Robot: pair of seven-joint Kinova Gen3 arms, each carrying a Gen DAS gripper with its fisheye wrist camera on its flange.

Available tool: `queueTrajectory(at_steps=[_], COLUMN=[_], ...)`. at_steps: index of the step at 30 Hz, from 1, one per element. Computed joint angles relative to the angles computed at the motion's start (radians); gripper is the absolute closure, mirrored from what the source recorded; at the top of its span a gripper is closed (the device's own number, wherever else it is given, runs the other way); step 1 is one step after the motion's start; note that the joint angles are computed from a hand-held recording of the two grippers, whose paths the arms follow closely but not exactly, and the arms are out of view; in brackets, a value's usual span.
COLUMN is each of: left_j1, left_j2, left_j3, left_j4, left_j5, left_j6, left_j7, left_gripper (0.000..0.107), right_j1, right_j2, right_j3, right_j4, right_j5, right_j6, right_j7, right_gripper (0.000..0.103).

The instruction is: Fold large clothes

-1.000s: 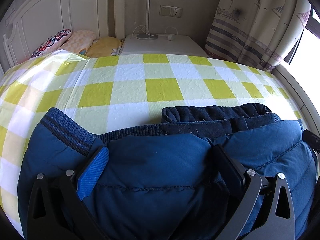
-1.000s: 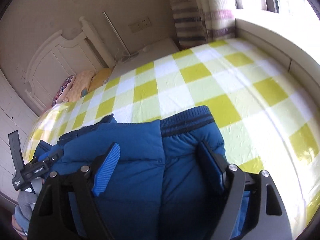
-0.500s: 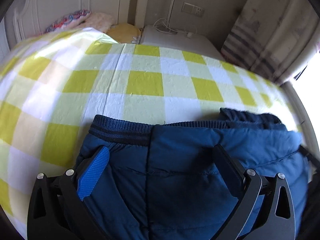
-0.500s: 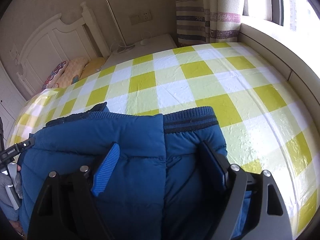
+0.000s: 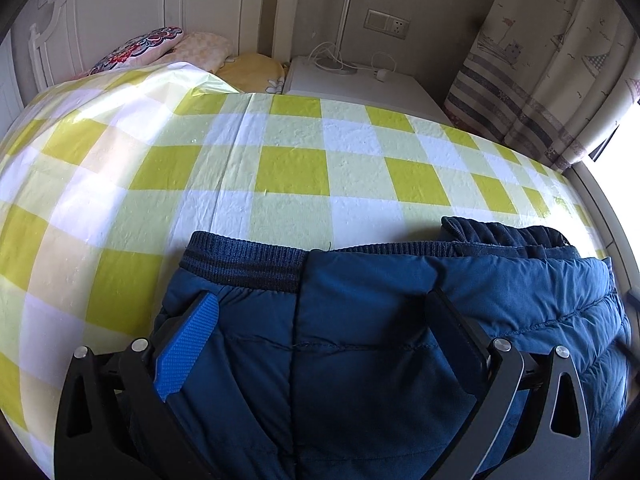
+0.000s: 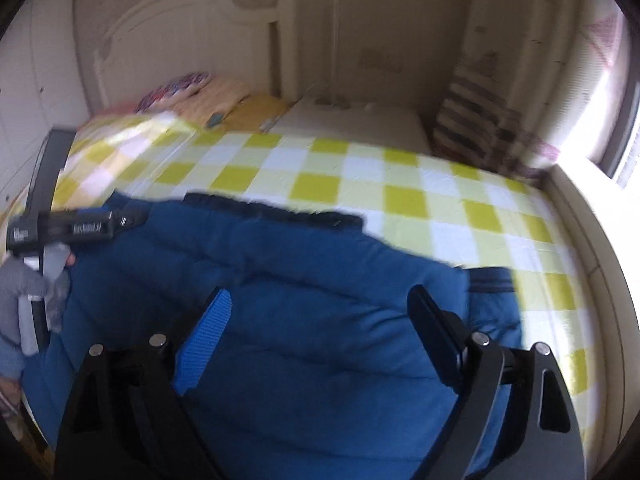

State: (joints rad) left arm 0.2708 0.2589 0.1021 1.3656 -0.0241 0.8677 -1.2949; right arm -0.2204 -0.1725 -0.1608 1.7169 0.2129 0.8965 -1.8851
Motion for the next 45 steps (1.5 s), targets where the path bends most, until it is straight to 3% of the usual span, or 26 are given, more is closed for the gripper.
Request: queueTrajectory(at_steps=[3,5,8,11,13,15,18,20,22,24,28,31,33,35,38,42,45], left_j1=[-0.017,-0.024,-0.025,-0.030,-0.028,-0.028,-0.028,-0.039,0.022,0.081,0.111,0.226,0.274,0.247,0.191,0.156,0.158], left_j2=[-0.007,-0.006,-0.006,-0.004,-0.005,-0.006,-0.005,-0.003,0.008,0.005,-0.028,0.017,0.091,0.131,0.104,0.072,0.064], left_j3=[0.005,0.006,0.005,0.005,0.004,0.003,0.004,0.024,-0.016,-0.044,0.014,-0.019,-0.034,-0.006,0.001,0.005,0.001], left_j4=[0.013,0.012,0.013,0.012,0.014,0.017,0.016,0.011,-0.034,-0.066,-0.088,-0.140,-0.196,-0.199,-0.149,-0.088,-0.069], left_j5=[0.029,0.042,0.045,0.053,0.052,0.052,0.051,0.033,-0.032,-0.097,-0.151,-0.273,-0.321,-0.304,-0.211,-0.143,-0.141], left_j6=[-0.015,-0.015,-0.017,-0.016,-0.021,-0.024,-0.024,-0.014,0.048,0.085,0.051,0.075,0.144,0.162,0.096,0.027,0.004], left_j7=[-0.017,-0.025,-0.029,-0.035,-0.035,-0.033,-0.032,-0.020,0.025,0.067,0.103,0.166,0.168,0.152,0.126,0.103,0.107], left_gripper=[0.009,0.009,0.009,0.009,0.009,0.009,0.009,0.009,0.009,0.009,0.009,0.009,0.009,0.009,0.009,0.009,0.009], right_j1=[-0.012,-0.020,0.055,0.085,0.059,0.057,0.106,0.106,0.122,0.162,0.129,0.114,0.068,0.036,0.045,0.194,0.333], right_j2=[0.072,0.059,-0.007,-0.045,-0.046,-0.038,-0.025,-0.026,-0.032,-0.042,-0.044,0.032,0.108,0.176,0.193,0.120,0.052], right_j3=[-0.019,0.019,0.000,0.105,0.197,0.233,0.179,0.202,0.188,0.112,0.035,-0.059,-0.057,-0.030,0.013,-0.102,-0.165], right_j4=[-0.001,0.010,0.037,0.079,0.116,0.120,0.114,0.115,0.096,0.063,-0.002,-0.071,-0.113,-0.129,-0.126,-0.018,0.051], right_j5=[0.009,-0.013,0.033,-0.041,-0.122,-0.181,-0.175,-0.220,-0.228,-0.171,-0.054,0.068,0.099,0.088,0.009,0.022,0.028], right_j6=[0.029,0.013,0.017,-0.009,-0.055,-0.070,-0.069,-0.073,-0.033,-0.002,0.000,0.011,0.038,0.050,0.023,-0.108,-0.174], right_j7=[0.005,-0.015,-0.097,-0.069,-0.012,0.051,0.070,0.102,0.096,0.069,0.003,-0.069,-0.090,-0.077,-0.058,-0.163,-0.285], right_gripper=[0.009,0.009,0.009,0.010,0.009,0.009,0.008,0.008,0.009,0.009,0.009,0.009,0.009,0.008,0.005,0.017,0.018])
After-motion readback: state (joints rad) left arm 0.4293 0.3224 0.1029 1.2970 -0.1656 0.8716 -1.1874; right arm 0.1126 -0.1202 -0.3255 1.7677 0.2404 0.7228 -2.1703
